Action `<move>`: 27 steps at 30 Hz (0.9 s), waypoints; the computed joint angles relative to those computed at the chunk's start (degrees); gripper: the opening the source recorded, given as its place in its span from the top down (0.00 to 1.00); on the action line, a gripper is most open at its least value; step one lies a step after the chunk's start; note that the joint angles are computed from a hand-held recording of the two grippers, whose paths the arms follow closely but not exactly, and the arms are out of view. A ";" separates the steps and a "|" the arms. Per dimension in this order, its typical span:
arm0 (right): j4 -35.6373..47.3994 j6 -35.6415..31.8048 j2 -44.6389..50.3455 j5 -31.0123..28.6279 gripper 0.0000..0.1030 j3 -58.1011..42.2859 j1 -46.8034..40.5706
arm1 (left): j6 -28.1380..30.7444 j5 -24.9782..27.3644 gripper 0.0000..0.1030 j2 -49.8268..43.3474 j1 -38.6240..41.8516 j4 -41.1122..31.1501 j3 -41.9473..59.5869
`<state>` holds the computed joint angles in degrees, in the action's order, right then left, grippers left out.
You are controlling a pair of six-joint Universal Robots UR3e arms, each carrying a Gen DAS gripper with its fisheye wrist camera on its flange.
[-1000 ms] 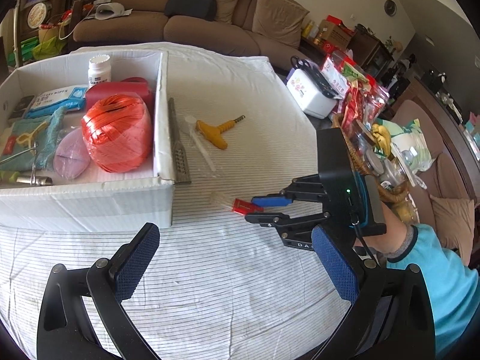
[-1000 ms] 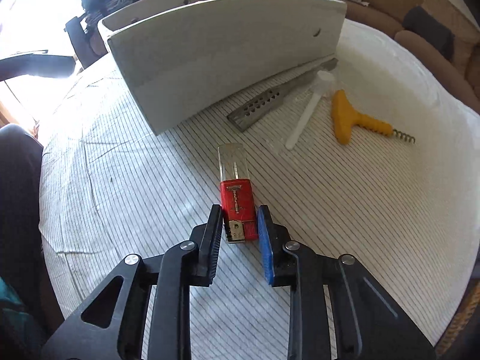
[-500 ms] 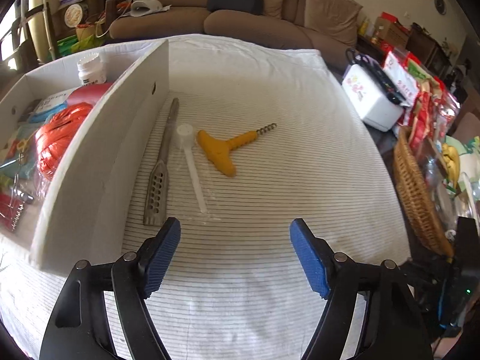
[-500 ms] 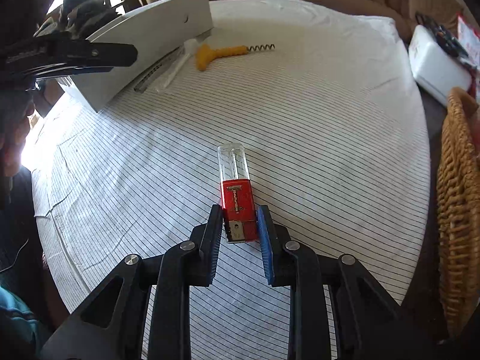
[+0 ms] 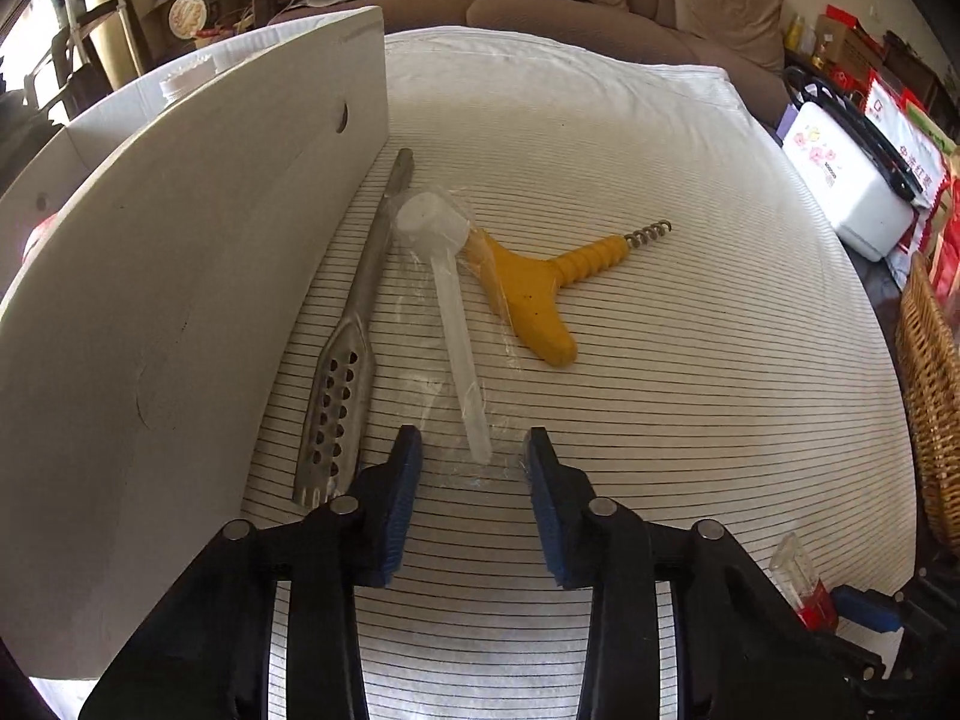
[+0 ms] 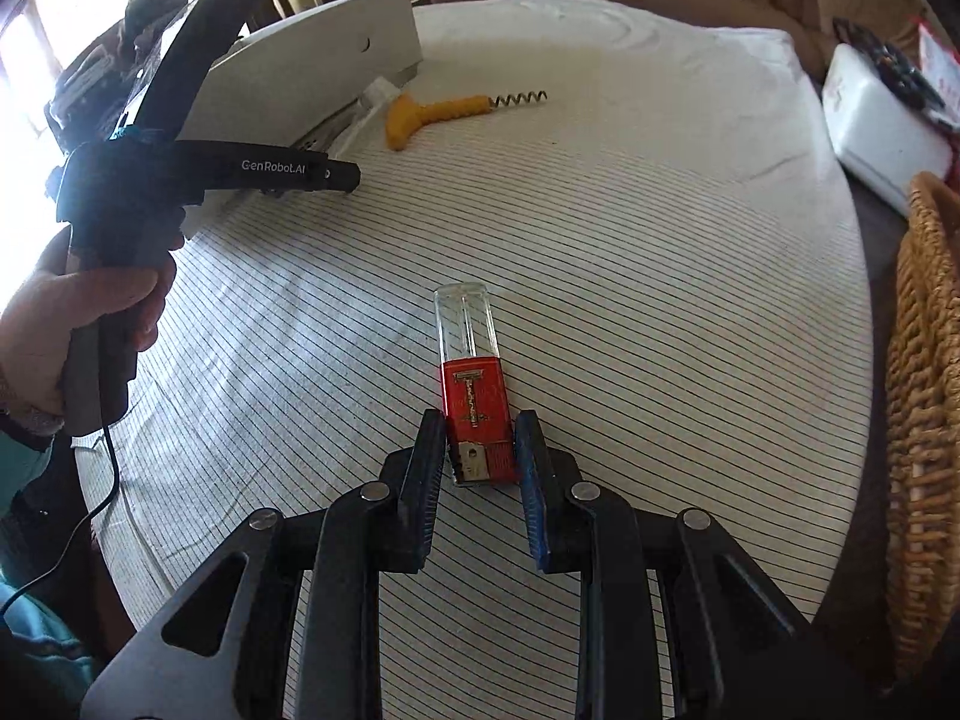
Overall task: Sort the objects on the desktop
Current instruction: 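Close the left tool on the plastic-wrapped white scoop while the right tool holds the lighter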
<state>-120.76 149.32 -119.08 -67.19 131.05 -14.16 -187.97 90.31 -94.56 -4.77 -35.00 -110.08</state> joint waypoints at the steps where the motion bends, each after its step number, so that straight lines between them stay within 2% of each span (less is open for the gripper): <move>1: -0.52 0.52 0.38 -0.11 0.78 -0.10 0.35 | 0.55 -1.25 0.84 0.91 0.81 -0.27 -0.57; 7: -5.24 4.89 2.94 -2.74 0.76 -0.89 3.64 | 5.26 -10.26 0.91 10.08 5.68 -2.96 -7.95; 8: -6.33 5.68 3.85 -3.53 0.72 -1.17 4.56 | 6.35 -12.17 0.91 12.30 6.63 -4.02 -9.43; 9: -7.37 6.34 4.87 -4.35 0.69 -1.36 5.50 | 8.16 -14.90 0.91 15.06 8.25 -6.25 -10.93; 14: -11.16 8.36 7.83 -7.33 0.67 -1.71 8.92 | 20.01 -24.17 0.91 30.06 16.41 -21.33 -16.80; 18: -12.69 8.94 8.91 -9.24 0.69 -2.04 10.70 | 25.01 -23.52 0.87 37.71 18.78 -27.61 -19.09; 19: -12.86 9.08 9.02 -9.52 0.72 -2.12 11.02 | 25.00 -22.57 0.76 38.30 18.42 -27.56 -19.28; 20: -12.51 8.94 8.80 -9.07 0.79 -2.13 10.87 | 24.27 -21.52 0.60 37.93 17.69 -26.71 -19.14; 23: -11.88 9.12 8.49 -8.49 0.79 -2.19 10.90 | 20.30 -18.38 0.41 34.91 14.08 -20.65 -18.38; 25: -11.90 9.38 8.12 -8.73 0.79 -2.07 11.36 | 17.39 -13.78 0.39 30.29 9.39 -14.98 -17.22; 27: -11.47 9.31 7.93 -8.31 0.79 -2.08 11.28 | 14.87 -9.73 0.42 22.87 4.12 -10.16 -14.62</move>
